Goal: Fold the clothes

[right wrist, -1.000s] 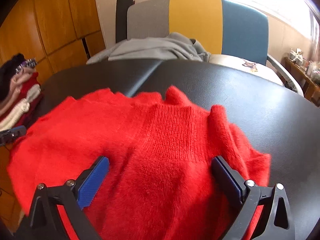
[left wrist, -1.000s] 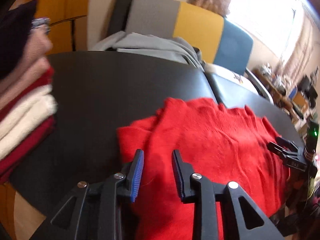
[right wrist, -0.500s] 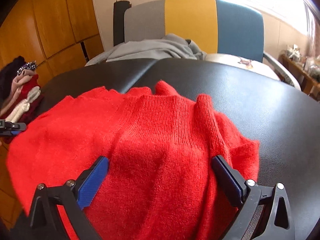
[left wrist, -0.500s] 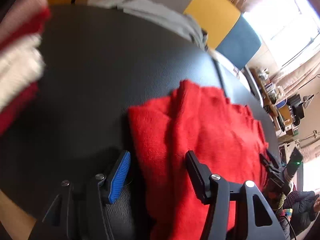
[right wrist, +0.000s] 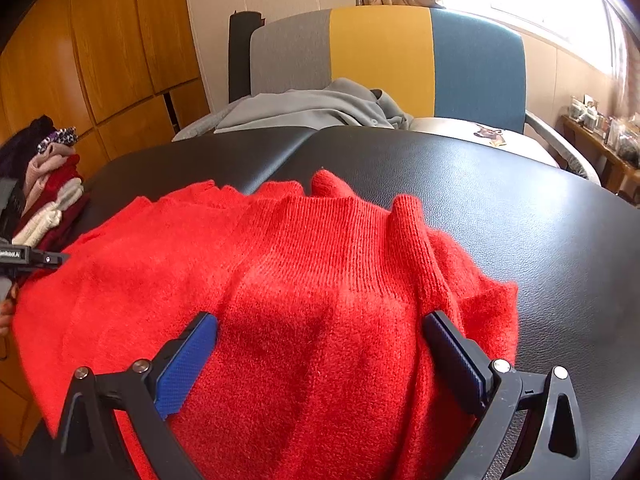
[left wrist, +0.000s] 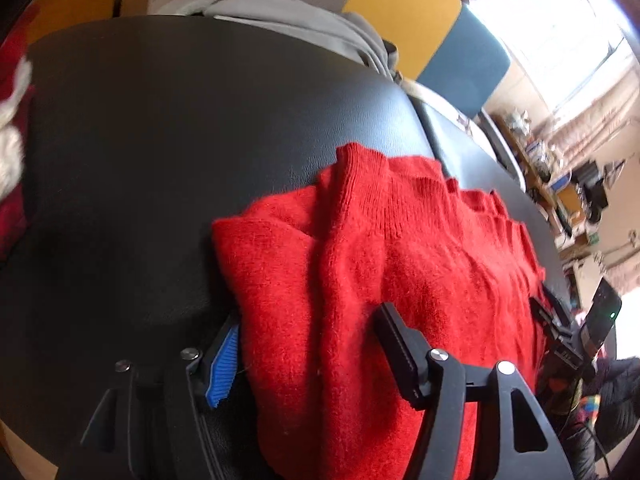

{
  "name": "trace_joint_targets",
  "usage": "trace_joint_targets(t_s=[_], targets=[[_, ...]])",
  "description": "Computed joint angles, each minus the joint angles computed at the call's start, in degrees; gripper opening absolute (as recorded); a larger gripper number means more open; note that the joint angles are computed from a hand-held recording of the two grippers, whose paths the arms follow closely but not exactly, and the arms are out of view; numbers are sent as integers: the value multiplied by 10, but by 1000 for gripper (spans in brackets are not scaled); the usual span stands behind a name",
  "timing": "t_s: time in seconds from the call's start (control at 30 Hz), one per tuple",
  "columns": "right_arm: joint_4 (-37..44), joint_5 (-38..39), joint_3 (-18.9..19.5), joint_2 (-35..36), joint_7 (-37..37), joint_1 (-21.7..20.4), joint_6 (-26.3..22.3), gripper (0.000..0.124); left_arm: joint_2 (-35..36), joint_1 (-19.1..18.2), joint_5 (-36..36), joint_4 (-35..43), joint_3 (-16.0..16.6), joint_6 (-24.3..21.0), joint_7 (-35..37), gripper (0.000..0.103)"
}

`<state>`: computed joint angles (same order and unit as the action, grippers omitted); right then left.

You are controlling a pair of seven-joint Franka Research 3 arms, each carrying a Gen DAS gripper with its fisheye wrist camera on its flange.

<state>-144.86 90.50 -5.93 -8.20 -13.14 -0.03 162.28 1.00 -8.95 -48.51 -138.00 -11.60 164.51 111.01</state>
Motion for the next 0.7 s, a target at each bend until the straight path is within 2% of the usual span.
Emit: trace_joint_targets(t_s=[0.03, 0.1, 0.17, 0.3, 0.37, 0.43, 0.57, 0.67, 0.7], targets=[[0, 1, 2, 0, 0, 1, 5, 103, 2, 1, 32, 3, 2, -6, -20, 59], [-4, -15, -1, -4, 12, -1, -4, 103, -1, 3, 47, 2, 3, -12, -21, 51], [-12, -79, -22, -21, 62, -16, -69, 103, -4, 4, 29, 1, 3, -15, -2, 51], [-5, -213, -61, -46, 164, -56, -198, 103, 0, 1, -72, 2, -1, -3, 74, 59], [5, -260, -73, -51, 189, -72, -245, 103, 0, -3, -67, 0, -3, 11, 75, 62], [17, -288, -78, -50, 206, -82, -270, 103, 2, -6, -29, -2, -4, 22, 45, 64], [44, -315, -80, -34, 227, -91, -323, 103, 9, -2, 9, 10, -3, 11, 1, 68], [50, -311, -75, -34, 216, -90, -347, 103, 16, 0, 35, 14, -6, 13, -21, 68], [46, -314, -68, -37, 212, -87, -339, 103, 17, 1, 50, 14, -7, 14, -31, 69]])
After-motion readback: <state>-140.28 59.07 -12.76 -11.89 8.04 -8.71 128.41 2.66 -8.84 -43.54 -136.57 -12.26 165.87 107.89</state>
